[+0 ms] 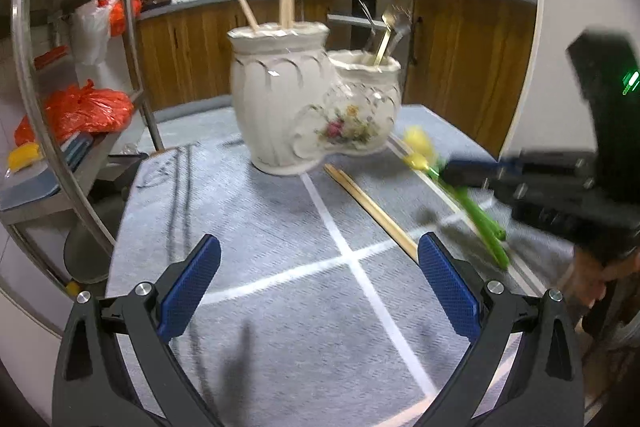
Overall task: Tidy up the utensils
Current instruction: 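Grasp a wooden chopstick with the left gripper while the right gripper lifts the tulip utensil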
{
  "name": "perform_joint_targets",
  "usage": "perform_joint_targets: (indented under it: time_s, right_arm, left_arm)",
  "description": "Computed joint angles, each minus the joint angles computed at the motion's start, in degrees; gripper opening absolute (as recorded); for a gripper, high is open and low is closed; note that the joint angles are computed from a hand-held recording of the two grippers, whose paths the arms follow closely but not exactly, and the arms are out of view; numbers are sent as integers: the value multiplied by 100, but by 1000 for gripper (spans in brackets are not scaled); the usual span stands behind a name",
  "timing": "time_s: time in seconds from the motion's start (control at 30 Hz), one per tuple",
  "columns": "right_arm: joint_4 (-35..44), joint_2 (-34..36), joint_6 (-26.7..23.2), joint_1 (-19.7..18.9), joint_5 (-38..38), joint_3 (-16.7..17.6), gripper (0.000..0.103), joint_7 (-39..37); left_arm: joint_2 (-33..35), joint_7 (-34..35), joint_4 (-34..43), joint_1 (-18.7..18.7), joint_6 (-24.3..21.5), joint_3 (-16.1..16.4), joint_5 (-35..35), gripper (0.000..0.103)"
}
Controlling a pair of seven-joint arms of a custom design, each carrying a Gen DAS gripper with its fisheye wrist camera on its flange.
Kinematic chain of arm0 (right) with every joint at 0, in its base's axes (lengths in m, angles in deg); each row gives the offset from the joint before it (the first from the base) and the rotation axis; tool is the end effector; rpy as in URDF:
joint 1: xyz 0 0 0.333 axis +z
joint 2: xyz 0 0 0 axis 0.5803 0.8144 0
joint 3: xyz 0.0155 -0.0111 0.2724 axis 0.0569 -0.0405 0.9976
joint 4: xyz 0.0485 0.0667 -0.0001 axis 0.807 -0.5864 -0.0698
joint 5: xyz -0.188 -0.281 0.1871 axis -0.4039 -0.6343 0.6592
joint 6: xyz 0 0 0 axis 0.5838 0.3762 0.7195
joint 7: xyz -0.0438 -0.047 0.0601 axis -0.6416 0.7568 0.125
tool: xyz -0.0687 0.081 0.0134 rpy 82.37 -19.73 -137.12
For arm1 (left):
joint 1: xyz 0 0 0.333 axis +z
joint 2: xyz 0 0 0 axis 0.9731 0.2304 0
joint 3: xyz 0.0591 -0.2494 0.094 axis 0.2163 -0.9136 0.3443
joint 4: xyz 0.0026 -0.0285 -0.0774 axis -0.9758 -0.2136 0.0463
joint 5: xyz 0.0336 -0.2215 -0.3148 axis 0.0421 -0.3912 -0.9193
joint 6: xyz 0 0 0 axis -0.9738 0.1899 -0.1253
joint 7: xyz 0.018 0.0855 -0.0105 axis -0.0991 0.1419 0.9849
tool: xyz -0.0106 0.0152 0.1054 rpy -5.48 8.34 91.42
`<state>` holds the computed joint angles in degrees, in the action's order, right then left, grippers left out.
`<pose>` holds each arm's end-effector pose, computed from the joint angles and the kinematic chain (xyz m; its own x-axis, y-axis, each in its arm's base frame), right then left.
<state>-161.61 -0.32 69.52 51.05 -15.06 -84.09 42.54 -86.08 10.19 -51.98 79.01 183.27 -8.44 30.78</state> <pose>0.5702 0.1921 0.4544 0.7283 -0.6722 -0.1330 -0.4774 -0.3586 -0.8022 0.4738 -0.1304 0.4400 0.1054 -0.9943 -0.0143 -0.6195 -0.0544 -0.7831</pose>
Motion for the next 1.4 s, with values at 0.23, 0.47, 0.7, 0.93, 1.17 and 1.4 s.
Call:
perform_joint_targets:
  time_s: [0.23,0.47,0.7,0.93,1.17,1.4]
  right_arm:
    - [-69,-184,-163,-102,896,-93,10,-684]
    - [-132,-313,-171,-131,1408,-159,10,-1095]
    - [-197,-437,-419,-176,1704,-259,10,-1334]
    - [-252,-497,-502,-185,1767,-293,10,-1398]
    - [-267,-518,-530,-186,1774,-312,10,-1399]
    - [-276,-538,-569,-186,1733,-319,10,-1400]
  left_arm:
    - [548,426,546,-434,-594,59,-951,79]
    - [1108,473,1190,-679,-1497,16,-1124,71]
    - [1194,259,1387,-816,-2057,38,-833,70]
    - [1433,485,1712,-902,-2232,79,-1031,70]
    - [1443,1584,1597,-913,-1551,186,-2054,9]
    - [1188,3117,1336,-879,-1445,292,-3253,7]
